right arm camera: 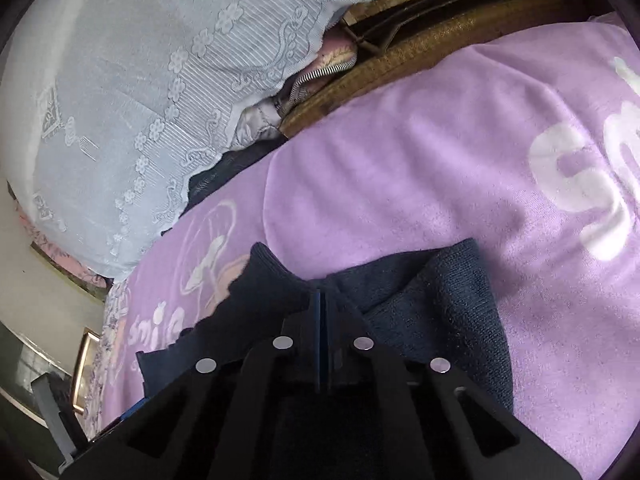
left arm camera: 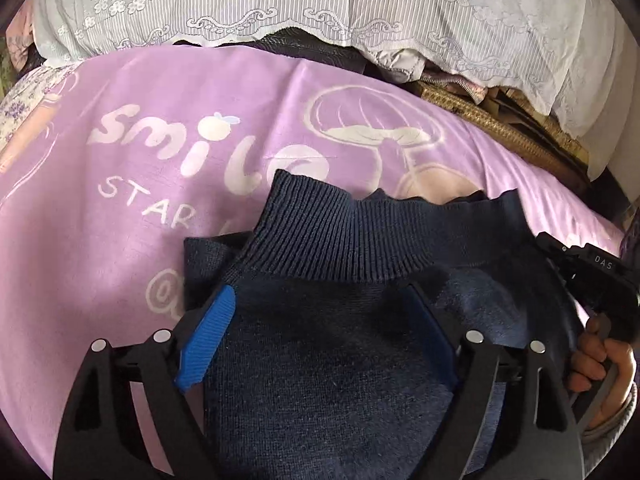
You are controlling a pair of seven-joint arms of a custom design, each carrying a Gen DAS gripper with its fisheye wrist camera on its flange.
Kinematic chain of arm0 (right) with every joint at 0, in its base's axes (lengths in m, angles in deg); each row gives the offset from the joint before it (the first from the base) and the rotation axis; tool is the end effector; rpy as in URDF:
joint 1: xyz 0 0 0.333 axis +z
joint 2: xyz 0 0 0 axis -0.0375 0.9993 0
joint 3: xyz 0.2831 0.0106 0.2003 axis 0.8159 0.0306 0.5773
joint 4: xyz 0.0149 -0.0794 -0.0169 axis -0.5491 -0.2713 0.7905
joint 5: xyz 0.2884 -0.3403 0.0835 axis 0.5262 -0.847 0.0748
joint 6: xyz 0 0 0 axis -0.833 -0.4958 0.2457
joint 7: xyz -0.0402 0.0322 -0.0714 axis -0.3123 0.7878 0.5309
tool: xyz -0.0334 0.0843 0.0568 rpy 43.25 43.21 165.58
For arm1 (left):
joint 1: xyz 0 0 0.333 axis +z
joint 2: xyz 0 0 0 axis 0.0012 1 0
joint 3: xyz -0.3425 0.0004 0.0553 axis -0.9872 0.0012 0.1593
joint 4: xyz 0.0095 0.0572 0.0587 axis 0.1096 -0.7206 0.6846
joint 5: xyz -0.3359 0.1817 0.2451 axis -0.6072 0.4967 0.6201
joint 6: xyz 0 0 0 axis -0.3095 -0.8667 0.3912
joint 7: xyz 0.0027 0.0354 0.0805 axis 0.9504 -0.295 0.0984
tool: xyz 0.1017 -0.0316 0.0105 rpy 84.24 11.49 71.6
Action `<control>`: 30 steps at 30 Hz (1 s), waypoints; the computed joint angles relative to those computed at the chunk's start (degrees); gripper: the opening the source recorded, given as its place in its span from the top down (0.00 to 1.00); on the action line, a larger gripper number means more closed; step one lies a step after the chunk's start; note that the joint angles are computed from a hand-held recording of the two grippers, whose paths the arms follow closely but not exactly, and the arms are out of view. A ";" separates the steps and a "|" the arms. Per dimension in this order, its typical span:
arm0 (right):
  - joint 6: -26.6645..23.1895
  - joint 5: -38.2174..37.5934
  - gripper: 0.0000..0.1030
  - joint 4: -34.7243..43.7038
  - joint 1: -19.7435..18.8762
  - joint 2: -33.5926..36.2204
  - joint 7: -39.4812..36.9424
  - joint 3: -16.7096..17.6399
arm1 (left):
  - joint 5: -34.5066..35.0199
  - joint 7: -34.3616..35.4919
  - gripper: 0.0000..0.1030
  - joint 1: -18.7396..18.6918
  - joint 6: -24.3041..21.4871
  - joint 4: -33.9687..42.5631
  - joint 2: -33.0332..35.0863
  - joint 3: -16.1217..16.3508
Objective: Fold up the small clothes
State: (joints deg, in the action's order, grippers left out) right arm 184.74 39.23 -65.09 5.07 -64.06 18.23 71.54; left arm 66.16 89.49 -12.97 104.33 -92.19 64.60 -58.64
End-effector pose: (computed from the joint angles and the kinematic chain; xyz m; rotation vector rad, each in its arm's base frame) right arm 0.5768 0.0164 0.4781 -1.4430 1.5307 -0.0323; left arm 0.4632 -0.2682 0.4687 -2.1916 1.4482 -0.7684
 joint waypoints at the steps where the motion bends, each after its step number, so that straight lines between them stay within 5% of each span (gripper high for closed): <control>1: -4.73 1.89 0.94 -0.29 0.17 -0.98 -2.59 -0.87 | 1.73 -2.39 0.17 0.77 2.41 -1.13 -1.44 -0.42; 4: -13.08 0.24 0.94 -0.85 0.93 -3.27 -6.64 -0.82 | 3.98 -4.68 0.11 1.79 13.37 -3.88 -3.51 0.38; 7: -18.28 -5.97 0.90 -0.98 1.62 -3.64 -5.63 0.14 | -3.14 3.97 0.10 -4.08 18.16 -3.63 -0.79 5.24; 9: -15.40 -13.81 0.75 -1.07 1.67 -2.58 -0.27 2.37 | -7.83 11.60 0.07 -6.88 9.06 0.17 2.49 5.40; 11: -11.73 -14.58 0.85 -2.05 2.27 -1.68 -0.22 2.82 | -3.74 12.14 0.04 -5.11 -2.29 5.08 6.59 1.20; 12: -10.29 -14.71 0.97 -2.51 2.41 -1.97 -0.11 2.81 | 0.86 9.23 0.04 -4.13 -4.31 5.78 6.89 -0.68; 13: -11.46 -14.63 0.96 -2.34 2.37 -2.20 0.88 2.23 | 1.81 8.66 0.04 -4.08 -5.97 6.36 6.89 -1.32; 15: -11.21 -10.77 0.90 -3.90 2.45 -4.52 -0.43 1.09 | 0.03 8.51 0.04 -4.14 -4.20 5.11 5.68 -0.73; 19: -11.92 -8.98 0.90 -7.30 2.08 -9.56 -1.65 -0.77 | -5.11 6.58 0.05 -3.67 10.18 -2.56 -0.37 1.69; 22: -12.02 -10.01 0.84 -10.85 0.72 -13.12 -1.22 -2.08 | -8.49 8.31 0.05 -5.22 14.17 -5.16 -1.91 2.71; 24: -11.43 -11.72 0.79 -12.61 -0.14 -13.99 0.35 -2.27 | -8.56 9.36 0.05 -5.78 11.82 -4.21 -1.06 1.90; 27: -12.80 -10.72 0.88 -13.40 -0.44 -12.93 -0.47 -3.72 | 0.81 7.40 0.04 -3.02 -4.15 3.12 3.81 -4.81; 30: -12.54 -10.06 0.91 -13.34 -0.69 -12.70 0.13 -3.39 | 0.36 6.61 0.04 -4.31 -3.71 2.70 3.26 -3.07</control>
State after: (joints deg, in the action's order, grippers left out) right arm 172.20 29.17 -78.43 4.38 -76.77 18.35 68.15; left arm 66.52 96.10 -17.28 100.62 -89.49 67.86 -61.71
